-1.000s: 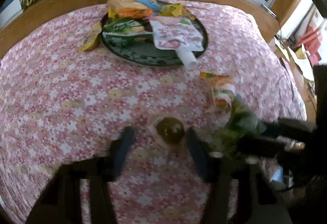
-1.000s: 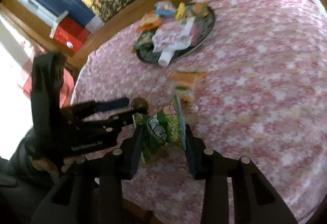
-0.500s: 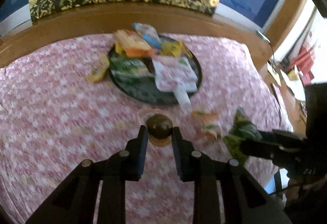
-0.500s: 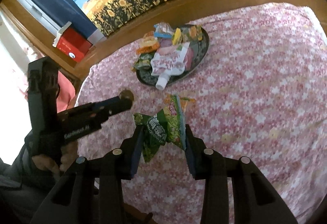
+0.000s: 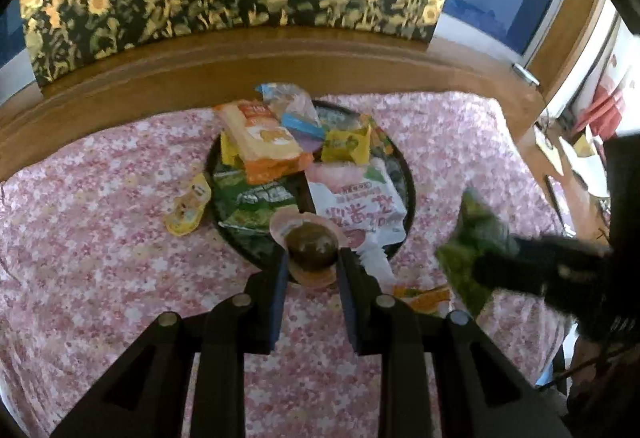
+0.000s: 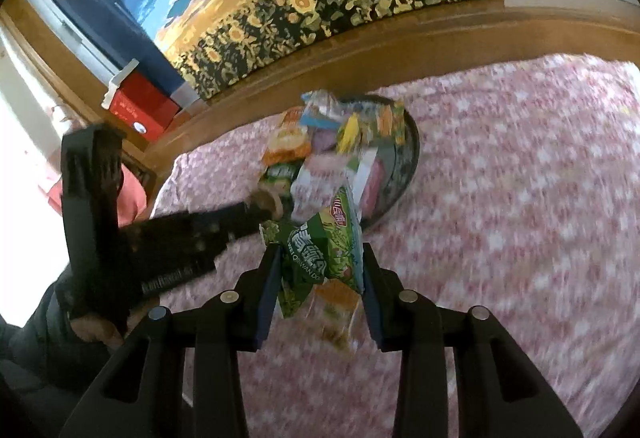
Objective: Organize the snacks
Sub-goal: 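Carry the jelly cup toward the plate with the left gripper while the right gripper carries the green bag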
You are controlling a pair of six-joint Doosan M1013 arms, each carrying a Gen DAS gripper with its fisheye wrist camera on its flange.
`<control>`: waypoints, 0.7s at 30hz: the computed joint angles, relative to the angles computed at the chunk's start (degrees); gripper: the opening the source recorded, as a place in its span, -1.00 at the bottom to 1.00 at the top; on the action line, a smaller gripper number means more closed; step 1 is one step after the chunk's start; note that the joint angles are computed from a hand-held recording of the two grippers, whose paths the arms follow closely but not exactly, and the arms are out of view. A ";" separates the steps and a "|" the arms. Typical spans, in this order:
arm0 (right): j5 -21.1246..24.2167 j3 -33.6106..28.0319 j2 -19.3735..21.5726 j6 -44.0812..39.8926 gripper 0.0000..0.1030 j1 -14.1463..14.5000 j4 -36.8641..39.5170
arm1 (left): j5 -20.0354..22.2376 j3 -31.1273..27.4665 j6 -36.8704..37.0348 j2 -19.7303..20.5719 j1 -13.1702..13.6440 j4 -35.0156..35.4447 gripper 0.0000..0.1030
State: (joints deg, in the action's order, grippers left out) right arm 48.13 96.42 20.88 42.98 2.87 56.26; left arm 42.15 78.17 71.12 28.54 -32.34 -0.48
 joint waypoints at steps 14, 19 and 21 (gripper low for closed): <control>-4.72 -9.03 5.79 12.32 -0.25 2.21 -18.95 | 6.56 -2.67 -0.48 2.08 1.19 -3.46 -0.32; -5.73 -10.21 6.20 13.18 -0.25 2.85 -19.78 | 8.49 -3.50 -0.51 2.63 1.55 -4.69 0.05; -5.99 -9.96 5.88 11.23 -0.25 2.66 -16.47 | 9.60 -3.92 -0.72 2.90 1.66 -5.14 0.13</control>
